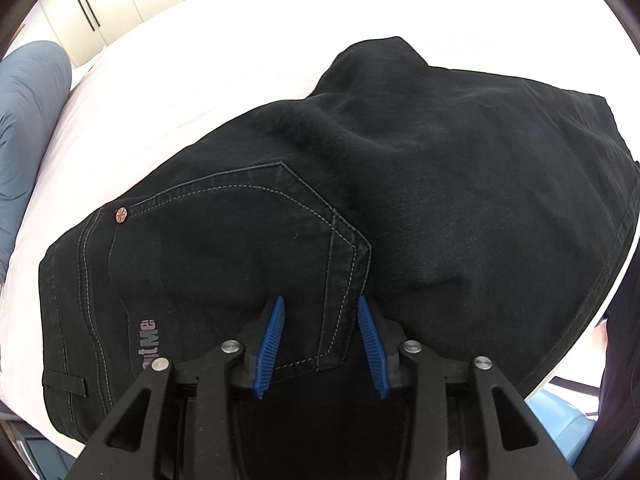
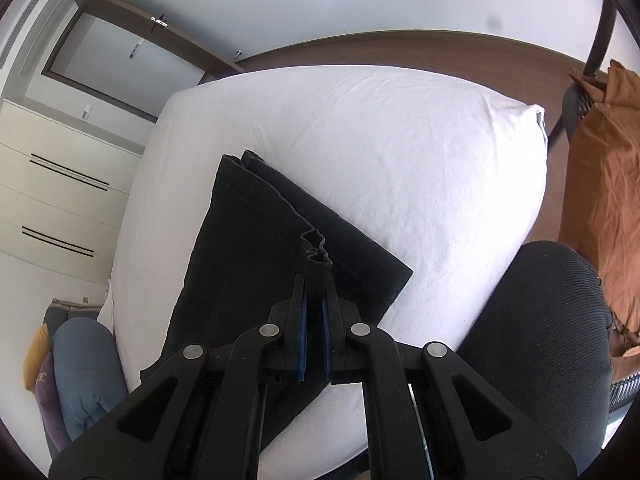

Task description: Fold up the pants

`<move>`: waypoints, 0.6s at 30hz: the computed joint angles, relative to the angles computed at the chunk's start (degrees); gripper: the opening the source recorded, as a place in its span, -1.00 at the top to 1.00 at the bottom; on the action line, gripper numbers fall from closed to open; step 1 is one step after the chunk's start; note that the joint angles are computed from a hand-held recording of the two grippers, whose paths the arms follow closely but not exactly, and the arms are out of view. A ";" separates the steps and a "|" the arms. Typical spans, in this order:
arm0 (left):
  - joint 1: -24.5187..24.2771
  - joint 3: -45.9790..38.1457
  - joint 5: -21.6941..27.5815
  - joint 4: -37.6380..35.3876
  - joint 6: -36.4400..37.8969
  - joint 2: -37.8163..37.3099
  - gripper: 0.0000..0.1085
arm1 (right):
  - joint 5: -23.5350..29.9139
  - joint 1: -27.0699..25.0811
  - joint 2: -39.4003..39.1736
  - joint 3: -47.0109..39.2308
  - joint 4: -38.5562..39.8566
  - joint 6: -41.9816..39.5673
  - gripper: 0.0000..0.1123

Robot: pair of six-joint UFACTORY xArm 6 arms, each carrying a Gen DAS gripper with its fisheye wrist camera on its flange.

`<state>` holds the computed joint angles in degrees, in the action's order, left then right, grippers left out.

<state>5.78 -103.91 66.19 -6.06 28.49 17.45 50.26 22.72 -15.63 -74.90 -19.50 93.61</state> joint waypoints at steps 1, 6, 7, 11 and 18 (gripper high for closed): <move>-0.20 -0.19 -0.09 0.67 -0.97 0.11 0.10 | -1.17 -0.14 -0.52 1.19 0.03 0.91 0.91; -0.98 -0.77 -0.51 2.96 -4.63 0.33 -0.26 | -6.60 -1.22 -5.17 9.43 -0.52 4.70 0.92; -1.07 -0.87 -0.49 2.98 -5.23 0.35 -0.31 | -6.59 -1.39 -5.42 9.75 -0.46 4.62 0.92; -1.03 -0.02 -1.41 2.95 -6.34 0.01 -0.36 | -5.85 -1.11 -4.54 8.38 -0.18 4.87 0.93; -0.06 1.81 -1.17 -0.90 -4.13 -1.43 -0.54 | -2.13 -0.27 -5.11 6.25 -0.31 2.82 0.96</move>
<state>5.72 -102.09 65.02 -6.95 24.37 16.02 48.13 22.45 -20.74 -68.65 -19.81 96.43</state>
